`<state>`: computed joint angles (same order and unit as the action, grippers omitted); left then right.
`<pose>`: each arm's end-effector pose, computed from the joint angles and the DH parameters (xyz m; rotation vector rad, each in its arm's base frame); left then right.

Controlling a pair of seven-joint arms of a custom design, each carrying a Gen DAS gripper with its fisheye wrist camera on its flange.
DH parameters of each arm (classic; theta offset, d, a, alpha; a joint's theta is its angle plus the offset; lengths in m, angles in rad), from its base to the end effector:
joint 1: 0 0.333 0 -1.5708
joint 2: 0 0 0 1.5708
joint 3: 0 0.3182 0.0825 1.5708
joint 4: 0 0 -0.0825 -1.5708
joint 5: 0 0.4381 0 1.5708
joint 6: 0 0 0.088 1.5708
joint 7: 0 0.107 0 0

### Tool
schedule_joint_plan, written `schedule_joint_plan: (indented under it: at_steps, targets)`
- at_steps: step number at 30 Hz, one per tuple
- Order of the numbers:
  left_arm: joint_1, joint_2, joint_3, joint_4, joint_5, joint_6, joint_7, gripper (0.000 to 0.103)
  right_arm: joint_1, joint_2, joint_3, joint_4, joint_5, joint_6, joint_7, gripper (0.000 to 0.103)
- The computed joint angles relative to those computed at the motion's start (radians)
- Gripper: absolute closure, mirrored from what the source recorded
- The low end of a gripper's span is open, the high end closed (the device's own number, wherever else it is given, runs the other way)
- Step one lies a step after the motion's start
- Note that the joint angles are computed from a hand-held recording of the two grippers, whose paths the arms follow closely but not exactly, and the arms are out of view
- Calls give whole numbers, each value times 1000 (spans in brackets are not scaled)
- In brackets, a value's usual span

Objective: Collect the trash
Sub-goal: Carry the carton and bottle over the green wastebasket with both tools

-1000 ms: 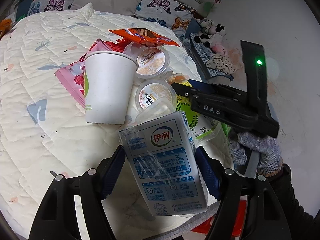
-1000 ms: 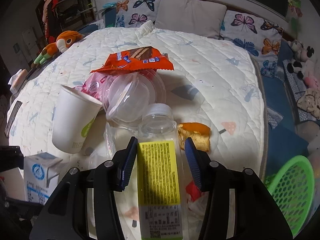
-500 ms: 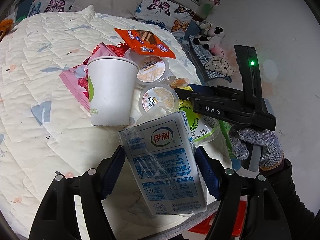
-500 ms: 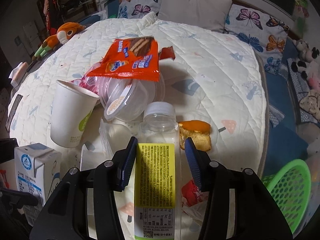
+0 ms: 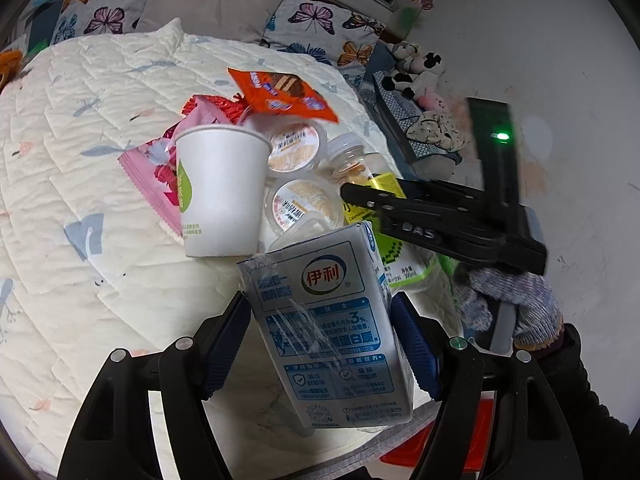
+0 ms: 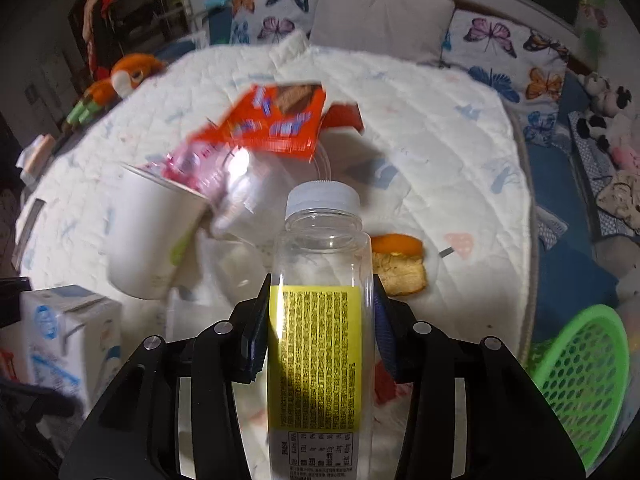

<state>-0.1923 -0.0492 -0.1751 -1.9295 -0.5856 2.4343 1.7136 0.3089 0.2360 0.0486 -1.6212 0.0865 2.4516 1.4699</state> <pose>0.5967 -0.2331 0.5552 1.8702 -2.2165 1.0922 0.6859 0.2527 0.5393 -2.1630 1.4281 -0.3961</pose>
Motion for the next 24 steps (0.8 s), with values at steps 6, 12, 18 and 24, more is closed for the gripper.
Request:
schedule_joint_plan:
  at_steps: [6, 12, 18, 24]
  targets:
    - [-9, 3, -5, 25, -19, 1, 45, 33, -24, -125, 6, -132, 80, 94, -6, 57]
    - [-21, 40, -23, 98, -20, 2, 93, 33, -47, -268, 4, -271, 106, 179, 35, 57]
    - [-30, 128, -62, 220, 4, -2, 108, 33, -107, -396, 8, -390, 20, 250, 153, 57]
    - [-45, 257, -118, 382, 59, -31, 113, 33, -213, -482, 29, -485, -137, 264, 348, 57]
